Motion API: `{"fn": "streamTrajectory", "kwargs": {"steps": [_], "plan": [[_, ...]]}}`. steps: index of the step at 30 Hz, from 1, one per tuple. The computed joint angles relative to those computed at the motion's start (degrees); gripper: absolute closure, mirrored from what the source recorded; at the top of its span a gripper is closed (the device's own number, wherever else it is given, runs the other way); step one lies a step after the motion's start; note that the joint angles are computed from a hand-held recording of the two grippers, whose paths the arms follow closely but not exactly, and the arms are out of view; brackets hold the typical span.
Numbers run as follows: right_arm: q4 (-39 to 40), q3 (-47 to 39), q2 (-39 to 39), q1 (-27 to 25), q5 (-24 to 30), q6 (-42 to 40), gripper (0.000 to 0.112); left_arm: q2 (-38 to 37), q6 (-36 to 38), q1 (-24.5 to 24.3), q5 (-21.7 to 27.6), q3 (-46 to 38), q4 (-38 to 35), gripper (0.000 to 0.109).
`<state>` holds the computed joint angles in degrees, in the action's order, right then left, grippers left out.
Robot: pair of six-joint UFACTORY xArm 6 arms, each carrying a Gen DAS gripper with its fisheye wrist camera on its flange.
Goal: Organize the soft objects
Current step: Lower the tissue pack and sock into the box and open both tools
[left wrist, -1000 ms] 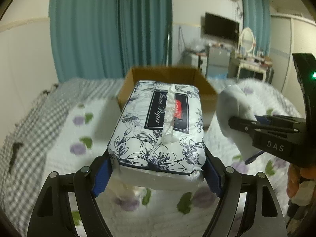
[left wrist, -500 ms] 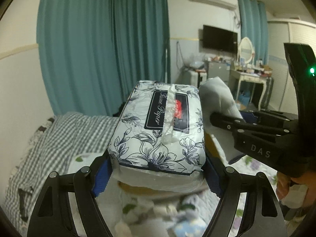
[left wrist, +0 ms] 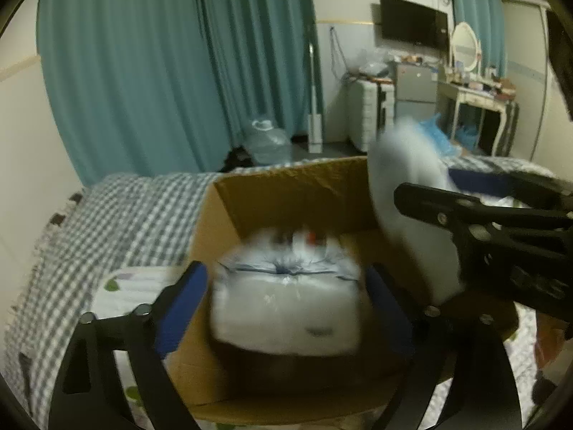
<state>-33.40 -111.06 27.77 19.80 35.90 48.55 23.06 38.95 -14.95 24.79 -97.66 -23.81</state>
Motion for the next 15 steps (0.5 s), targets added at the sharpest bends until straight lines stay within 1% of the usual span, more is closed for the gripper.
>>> {"fn": "streamTrajectory", "kwargs": {"steps": [1,3,6,7,10,13,15], "plan": [[-1.9,0.6,-0.6,0.1,-0.2,2.0,0.033,-0.9,-1.0,-0.1,-1.2,1.3,1.9,0.015],[-2.6,1.8,-1.9,0.3,-0.5,3.1,0.033,-2.3,-0.3,0.1,-2.0,2.8,1.8,0.015],[-4.8,3.3,-5.0,1.3,1.0,4.7,0.033,-6.8,5.3,1.2,-1.5,5.9,-3.6,0.015],[-5.8,3.5,-6.1,2.0,2.1,5.2,0.033,-7.7,6.1,1.4,-1.3,6.2,-4.6,0.015],[-8.8,3.4,-9.6,4.9,6.3,6.8,0.032,-13.7,10.1,3.0,-0.1,9.0,-10.2,0.015],[-11.7,3.9,-14.3,8.4,10.4,8.0,0.030,-21.1,14.6,6.2,3.1,11.6,-17.4,0.015],[-13.7,3.8,-16.6,10.9,13.3,8.3,0.028,-24.4,16.9,7.9,5.2,12.5,-20.9,0.014]]}}
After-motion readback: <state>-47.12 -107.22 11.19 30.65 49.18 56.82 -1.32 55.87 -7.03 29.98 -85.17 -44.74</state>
